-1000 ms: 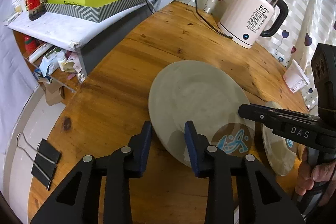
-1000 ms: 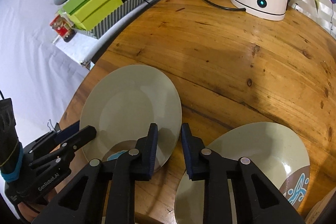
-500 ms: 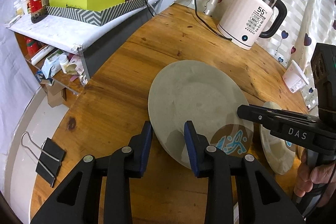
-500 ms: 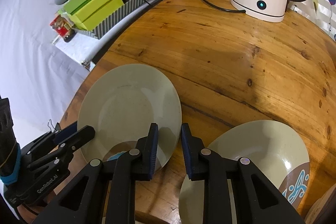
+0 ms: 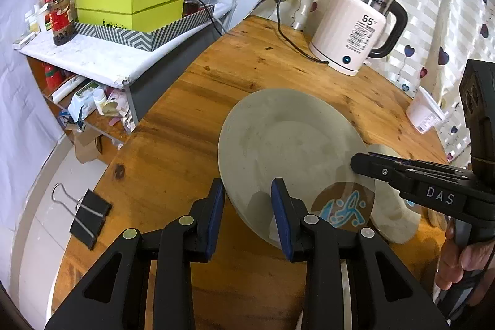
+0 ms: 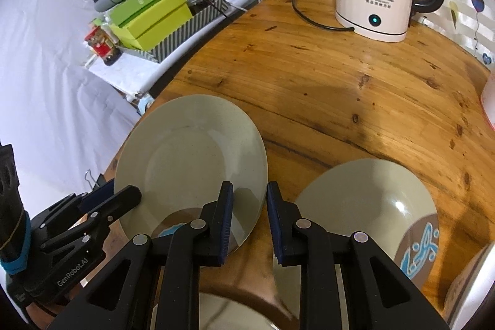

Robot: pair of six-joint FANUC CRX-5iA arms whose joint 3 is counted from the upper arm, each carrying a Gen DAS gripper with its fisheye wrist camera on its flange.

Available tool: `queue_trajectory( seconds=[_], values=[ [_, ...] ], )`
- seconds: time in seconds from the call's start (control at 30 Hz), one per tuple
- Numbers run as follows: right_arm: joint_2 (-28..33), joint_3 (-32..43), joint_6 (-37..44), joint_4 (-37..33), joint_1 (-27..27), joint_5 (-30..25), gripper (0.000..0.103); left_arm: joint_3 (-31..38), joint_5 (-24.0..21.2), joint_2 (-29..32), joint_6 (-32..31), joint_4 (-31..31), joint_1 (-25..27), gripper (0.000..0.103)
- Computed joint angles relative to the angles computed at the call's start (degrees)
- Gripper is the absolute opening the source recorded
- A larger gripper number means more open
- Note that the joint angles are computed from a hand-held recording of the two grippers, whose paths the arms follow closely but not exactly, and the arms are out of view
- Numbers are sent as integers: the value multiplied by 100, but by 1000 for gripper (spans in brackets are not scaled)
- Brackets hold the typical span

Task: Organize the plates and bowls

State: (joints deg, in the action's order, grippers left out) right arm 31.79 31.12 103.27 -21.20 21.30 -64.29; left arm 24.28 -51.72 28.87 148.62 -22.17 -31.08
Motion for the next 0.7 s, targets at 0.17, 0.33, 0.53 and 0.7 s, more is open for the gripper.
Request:
queue_trajectory(
  seconds=[0.17, 0.33, 0.53, 0.7],
  values=[
    [-299, -367, 3, 4, -21, 107, 21, -27, -59, -100, 48, -88, -151, 32],
    [-656, -814, -2, 10, -53, 242, 21, -87, -103, -192, 80, -134, -299, 32],
    [-1049, -1330, 14, -54, -145, 362, 22, -181, -108, -286, 145, -158, -489, 32],
    [-1400, -1802, -15, -21, -213, 466, 22, -217, -128, -310, 143, -150, -656, 32]
  ],
)
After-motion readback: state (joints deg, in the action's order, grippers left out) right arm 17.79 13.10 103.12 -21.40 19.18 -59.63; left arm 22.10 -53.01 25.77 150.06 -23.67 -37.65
